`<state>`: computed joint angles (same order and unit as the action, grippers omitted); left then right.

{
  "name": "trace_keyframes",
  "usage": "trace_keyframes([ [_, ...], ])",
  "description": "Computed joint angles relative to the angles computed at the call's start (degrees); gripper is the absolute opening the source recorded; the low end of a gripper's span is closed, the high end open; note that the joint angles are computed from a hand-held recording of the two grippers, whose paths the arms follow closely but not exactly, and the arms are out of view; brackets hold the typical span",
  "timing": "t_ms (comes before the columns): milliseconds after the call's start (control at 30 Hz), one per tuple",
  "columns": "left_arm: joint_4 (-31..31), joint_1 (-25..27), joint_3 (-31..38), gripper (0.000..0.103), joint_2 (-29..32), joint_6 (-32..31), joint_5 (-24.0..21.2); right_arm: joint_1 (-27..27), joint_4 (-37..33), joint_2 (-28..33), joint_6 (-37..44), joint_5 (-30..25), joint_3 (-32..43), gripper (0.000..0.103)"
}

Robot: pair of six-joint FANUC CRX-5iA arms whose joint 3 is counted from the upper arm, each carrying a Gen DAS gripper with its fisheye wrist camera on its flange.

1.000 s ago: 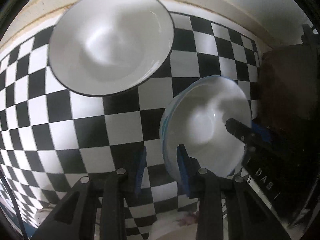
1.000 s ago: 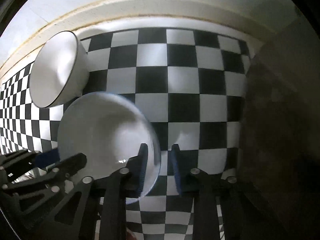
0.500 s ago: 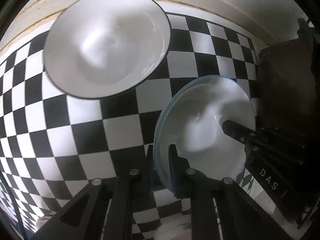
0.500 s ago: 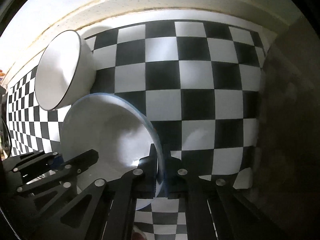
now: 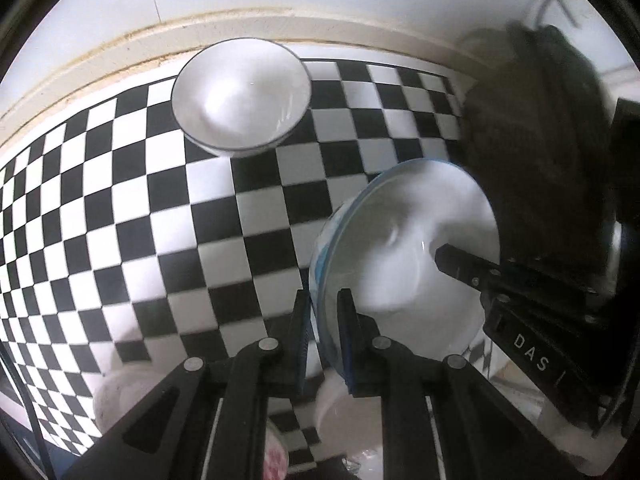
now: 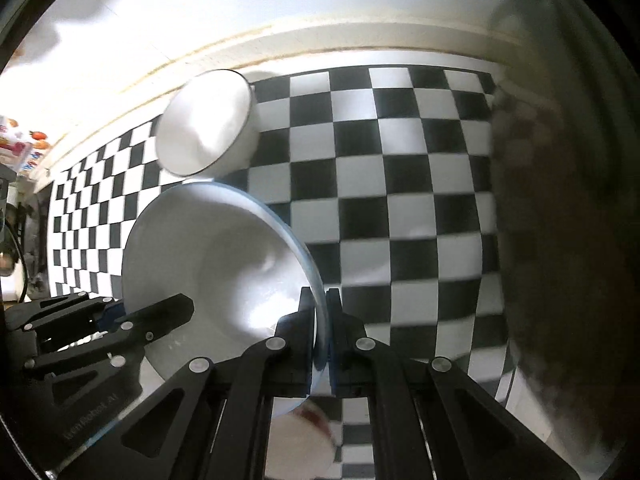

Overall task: Organize plates and bowls
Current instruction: 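Carry the white bowl with both grippers toward the blue-dotted bowl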

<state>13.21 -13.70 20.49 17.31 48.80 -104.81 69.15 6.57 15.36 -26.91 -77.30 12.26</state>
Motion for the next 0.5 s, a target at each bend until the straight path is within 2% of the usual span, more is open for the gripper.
trace_keyframes([
  [167,0.5,3.0,-3.7,0.011,-4.7,-5.9,-3.0,5.9,3.2,1.3,-8.7,-4.6,4.1,0.006],
  [333,-1.6,5.8,-7.2,0.011,-8.7,-12.9,-5.9,10.5,3.3,4.5,-15.6,-8.0,9.2,0.007],
  [500,-4.4,6.0,-12.1,0.011,-12.2,-15.9,-5.1,12.5,2.2,5.9,-19.8,-4.7,8.5,0.007],
])
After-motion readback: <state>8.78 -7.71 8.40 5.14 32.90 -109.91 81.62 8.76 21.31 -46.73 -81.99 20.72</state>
